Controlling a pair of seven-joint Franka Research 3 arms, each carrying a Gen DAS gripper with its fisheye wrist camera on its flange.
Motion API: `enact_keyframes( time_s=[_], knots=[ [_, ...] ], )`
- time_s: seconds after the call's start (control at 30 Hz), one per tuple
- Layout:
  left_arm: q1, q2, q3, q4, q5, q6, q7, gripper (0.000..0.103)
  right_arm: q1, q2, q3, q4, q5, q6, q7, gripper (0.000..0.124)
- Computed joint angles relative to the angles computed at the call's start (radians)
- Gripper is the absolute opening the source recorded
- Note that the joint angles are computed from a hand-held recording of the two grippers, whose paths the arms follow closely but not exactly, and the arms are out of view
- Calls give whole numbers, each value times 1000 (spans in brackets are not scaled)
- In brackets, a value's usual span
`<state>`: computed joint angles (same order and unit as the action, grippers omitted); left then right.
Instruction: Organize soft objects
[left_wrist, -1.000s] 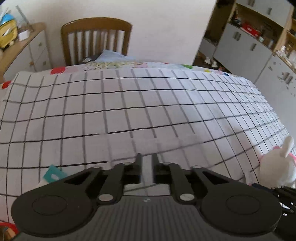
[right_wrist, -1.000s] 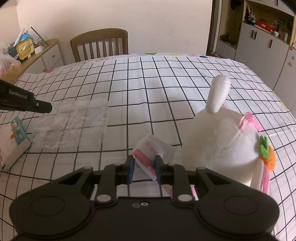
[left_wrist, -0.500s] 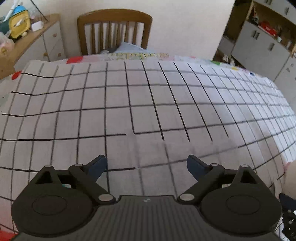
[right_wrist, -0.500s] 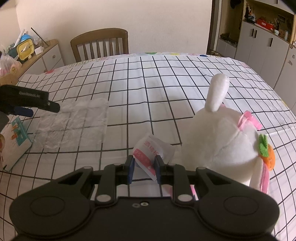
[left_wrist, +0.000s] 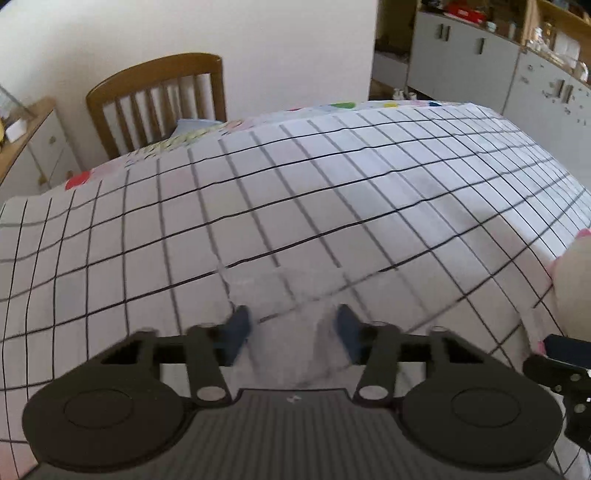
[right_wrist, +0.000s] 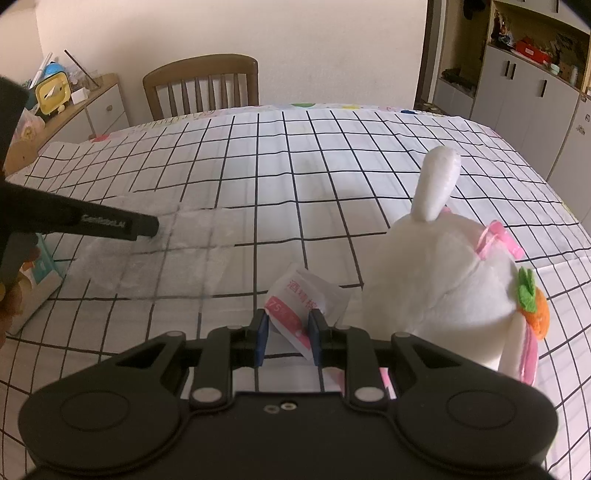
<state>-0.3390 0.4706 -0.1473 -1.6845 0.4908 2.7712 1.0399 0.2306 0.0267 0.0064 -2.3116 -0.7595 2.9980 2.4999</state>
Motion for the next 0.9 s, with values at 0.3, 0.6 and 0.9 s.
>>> enact_keyframes(
  time_s=[0.3, 0.6, 0.9],
  knots=[
    [-2, -24, -12, -29, -27, 12, 12, 8, -2, -12, 0, -4, -30, 4, 19, 15],
    [8, -113, -31, -116, -40, 70, -10, 6, -49, -77, 41, -50, 5, 37, 9, 5],
    [20, -233, -51, -223, -57, 86, -59, 7, -109, -177, 111, -132, 126, 104, -89, 2]
  ],
)
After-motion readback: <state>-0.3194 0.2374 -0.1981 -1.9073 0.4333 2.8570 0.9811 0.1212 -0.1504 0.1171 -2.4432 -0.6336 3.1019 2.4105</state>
